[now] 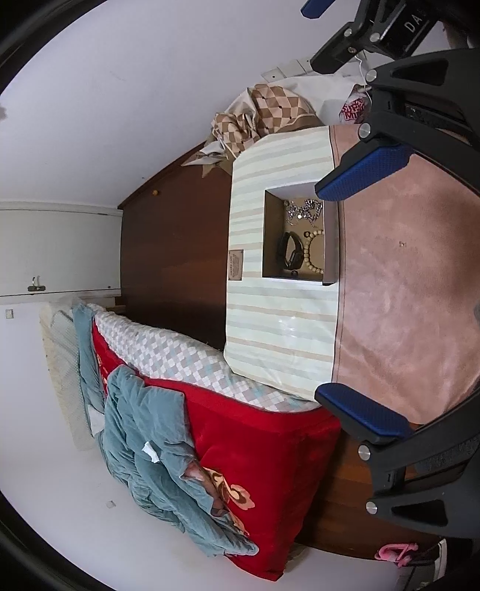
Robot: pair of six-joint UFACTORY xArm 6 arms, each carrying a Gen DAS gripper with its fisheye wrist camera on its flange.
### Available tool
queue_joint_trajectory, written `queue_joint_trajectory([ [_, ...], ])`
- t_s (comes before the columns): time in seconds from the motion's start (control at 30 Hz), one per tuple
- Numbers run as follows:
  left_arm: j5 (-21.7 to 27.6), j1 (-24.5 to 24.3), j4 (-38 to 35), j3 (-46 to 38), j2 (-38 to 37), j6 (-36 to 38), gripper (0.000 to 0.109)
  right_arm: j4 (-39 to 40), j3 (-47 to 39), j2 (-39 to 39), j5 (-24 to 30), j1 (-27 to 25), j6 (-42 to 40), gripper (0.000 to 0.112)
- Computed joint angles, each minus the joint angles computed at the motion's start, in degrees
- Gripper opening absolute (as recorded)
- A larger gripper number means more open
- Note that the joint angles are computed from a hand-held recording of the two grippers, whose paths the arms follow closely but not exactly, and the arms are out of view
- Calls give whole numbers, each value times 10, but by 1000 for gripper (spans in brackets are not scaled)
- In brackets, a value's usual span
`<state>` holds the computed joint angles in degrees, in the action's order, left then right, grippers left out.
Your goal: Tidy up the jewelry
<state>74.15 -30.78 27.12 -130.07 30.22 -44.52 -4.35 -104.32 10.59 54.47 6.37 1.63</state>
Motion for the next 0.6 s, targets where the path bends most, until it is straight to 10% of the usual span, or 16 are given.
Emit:
queue_joint_trajectory([
  [0.6,-4,-1,10,0,5,-4,101,0,-9,18,9,1,-2,103],
])
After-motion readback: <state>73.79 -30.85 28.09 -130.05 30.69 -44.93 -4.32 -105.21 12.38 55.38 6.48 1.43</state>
